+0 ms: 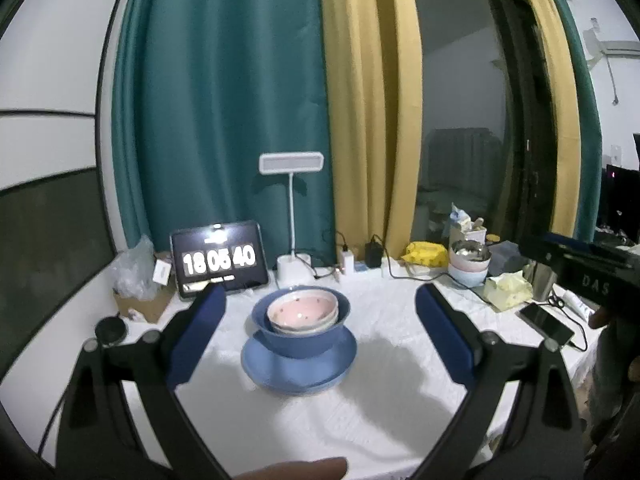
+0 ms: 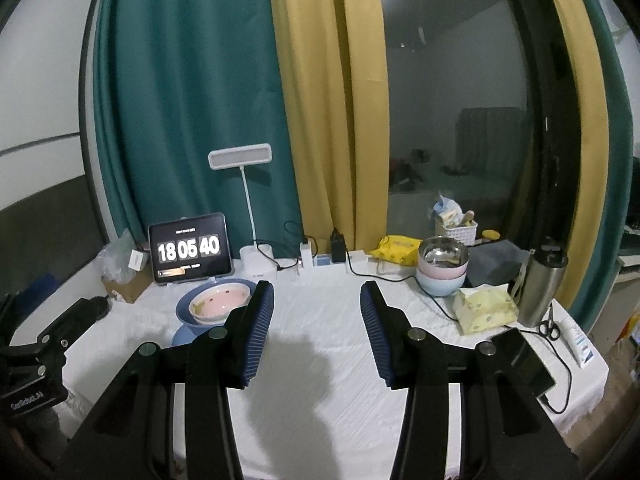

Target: Organize plates and bowls

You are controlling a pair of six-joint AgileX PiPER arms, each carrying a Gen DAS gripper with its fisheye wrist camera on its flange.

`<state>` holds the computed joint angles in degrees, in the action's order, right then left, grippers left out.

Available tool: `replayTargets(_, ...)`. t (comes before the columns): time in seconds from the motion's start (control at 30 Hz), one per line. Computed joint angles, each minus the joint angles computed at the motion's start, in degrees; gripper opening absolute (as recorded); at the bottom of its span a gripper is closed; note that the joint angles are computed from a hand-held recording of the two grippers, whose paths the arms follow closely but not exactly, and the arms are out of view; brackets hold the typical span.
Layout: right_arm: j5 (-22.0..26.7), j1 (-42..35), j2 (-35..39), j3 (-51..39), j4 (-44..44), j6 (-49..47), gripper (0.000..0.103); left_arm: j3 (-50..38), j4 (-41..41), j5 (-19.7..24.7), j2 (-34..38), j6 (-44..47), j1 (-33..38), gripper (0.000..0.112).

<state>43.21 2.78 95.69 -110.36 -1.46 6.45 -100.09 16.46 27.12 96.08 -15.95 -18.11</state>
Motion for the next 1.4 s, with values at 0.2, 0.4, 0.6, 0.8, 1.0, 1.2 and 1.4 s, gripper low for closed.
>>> replayTargets(0.2, -0.5, -0.1, -1.7, 0.7, -0.4, 0.3, 0.049, 0.4, 4.1, 0.7, -1.7, -3.0, -1.2, 0.097)
replayTargets(0.4, -1.2, 0.0, -3.3, 2.0, -1.8, 1.0, 0.065, 1.0, 4.6, 0.2, -2.1, -4.5, -0.7, 0.097)
replayTargets(0.6, -1.1, 0.0, -3.1, 2.0, -3.0, 2.2, 0.072, 0.7, 6.5, 1.0, -1.1, -6.9, -0.2, 0.097)
replayTargets(0.8, -0.7, 0.1, -2.4, 1.5, -2.1, 1.2, 0.072, 0.0, 7.0, 2.3, -0.4, -7.6, 0.0, 0.097)
replayTargets(1.0, -0.6, 0.5, -1.7, 0.8, -2.2, 1.2, 0.072, -1.0, 6.7, 3.1, 0.3, -7.5, 0.1, 0.097)
replayTargets(1.2, -0.6, 0.7, -1.7, 0.8, -2.6, 1.5, 0.072, -0.1, 9.1, 2.1, -0.1, -8.9, -0.3, 0.097)
replayTargets(1.4, -0.9, 0.1, -2.1, 1.8, -2.7, 1.8, 0.072, -0.4, 9.8, 2.4, -0.1, -9.6, -0.9, 0.097)
